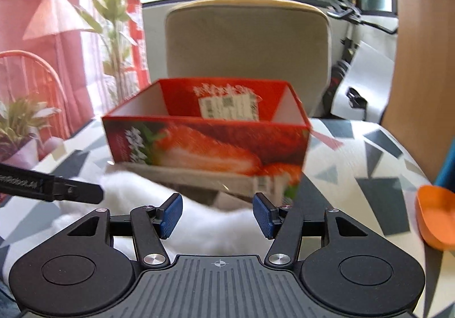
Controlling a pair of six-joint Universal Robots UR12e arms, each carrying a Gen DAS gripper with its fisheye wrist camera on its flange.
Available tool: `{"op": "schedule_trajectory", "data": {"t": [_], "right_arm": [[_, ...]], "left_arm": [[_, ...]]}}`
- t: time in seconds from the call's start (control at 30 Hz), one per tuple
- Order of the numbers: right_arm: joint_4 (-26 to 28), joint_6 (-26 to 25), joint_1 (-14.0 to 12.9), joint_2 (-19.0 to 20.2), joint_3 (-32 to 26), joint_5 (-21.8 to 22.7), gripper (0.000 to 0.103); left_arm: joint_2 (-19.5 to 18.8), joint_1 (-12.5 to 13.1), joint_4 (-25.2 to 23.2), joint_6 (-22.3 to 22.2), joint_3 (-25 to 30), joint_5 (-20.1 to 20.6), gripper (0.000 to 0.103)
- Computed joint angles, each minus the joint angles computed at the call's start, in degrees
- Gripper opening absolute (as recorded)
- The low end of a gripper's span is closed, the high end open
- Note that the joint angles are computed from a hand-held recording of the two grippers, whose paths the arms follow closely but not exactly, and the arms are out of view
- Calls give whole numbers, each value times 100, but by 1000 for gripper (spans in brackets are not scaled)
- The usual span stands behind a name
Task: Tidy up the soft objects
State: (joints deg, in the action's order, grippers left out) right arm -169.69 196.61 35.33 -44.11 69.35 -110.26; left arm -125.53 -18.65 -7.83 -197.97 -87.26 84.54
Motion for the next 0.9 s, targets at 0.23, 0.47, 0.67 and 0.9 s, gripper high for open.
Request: {"op": "schedule_trajectory", "data": {"t": [0.23,0.47,0.67,0.9], "right_arm": [[385,478,-5,-91,157,-409,55],[551,590,-32,-150,264,-122,59],[818,686,-75,-102,179,76,52],[910,825,-107,-78,164,146,29]], "left_arm": [[-8,-27,-213,49,9,3,51],[-52,-34,-421,-95,58,40,50],[-81,-20,-475,-167,69,19,49],[-99,-10,-477,-228,63,-3,49]]}}
